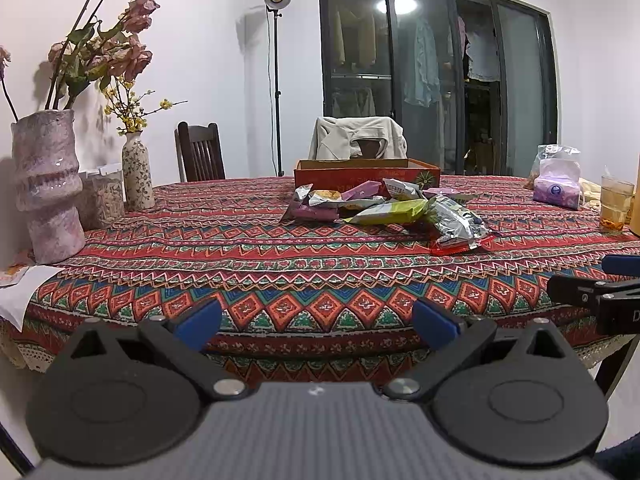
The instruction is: Organize snacks
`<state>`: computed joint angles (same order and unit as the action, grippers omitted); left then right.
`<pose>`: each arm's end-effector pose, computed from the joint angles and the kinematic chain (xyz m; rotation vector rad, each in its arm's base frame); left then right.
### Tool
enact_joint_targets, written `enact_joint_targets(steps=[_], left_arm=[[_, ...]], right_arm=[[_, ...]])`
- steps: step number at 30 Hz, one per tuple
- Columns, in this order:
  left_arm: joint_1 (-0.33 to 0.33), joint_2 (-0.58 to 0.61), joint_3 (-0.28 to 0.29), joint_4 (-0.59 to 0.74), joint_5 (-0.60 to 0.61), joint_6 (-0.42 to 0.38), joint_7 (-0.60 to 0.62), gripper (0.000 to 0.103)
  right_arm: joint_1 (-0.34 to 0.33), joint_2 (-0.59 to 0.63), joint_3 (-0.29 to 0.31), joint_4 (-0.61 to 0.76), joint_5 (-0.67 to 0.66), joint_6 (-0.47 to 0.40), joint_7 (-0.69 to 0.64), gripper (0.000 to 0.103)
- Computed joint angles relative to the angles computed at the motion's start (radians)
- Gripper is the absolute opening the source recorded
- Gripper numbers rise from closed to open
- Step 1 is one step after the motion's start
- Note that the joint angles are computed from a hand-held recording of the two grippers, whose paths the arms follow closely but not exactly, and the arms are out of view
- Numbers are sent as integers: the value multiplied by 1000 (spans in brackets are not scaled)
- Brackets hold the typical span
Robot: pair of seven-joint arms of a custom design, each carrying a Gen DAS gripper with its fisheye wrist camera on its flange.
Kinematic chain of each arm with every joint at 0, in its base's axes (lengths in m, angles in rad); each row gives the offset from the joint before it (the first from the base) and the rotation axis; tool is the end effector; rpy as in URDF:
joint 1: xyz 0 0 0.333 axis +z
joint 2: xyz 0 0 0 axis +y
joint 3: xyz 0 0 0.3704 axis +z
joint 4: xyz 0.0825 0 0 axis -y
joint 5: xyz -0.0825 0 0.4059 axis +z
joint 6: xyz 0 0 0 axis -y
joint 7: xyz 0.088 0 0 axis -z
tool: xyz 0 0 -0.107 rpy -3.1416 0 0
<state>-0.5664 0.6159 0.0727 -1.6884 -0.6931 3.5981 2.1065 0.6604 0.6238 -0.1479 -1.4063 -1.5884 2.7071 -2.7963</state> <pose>0.6892 -0.2945 0.4152 -1.2945 1.6395 -1.1122 0.6671 0.4494 0.4203 -1.4516 1.4675 -0.9676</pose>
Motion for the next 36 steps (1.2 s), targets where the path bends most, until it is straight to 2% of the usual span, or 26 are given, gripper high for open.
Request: enact_joint_targets(steps=[36], left_arm=[[9, -3, -5, -6, 19, -1, -9, 103]], right_arm=[[9, 6, -9, 4, 28, 4, -29, 103]])
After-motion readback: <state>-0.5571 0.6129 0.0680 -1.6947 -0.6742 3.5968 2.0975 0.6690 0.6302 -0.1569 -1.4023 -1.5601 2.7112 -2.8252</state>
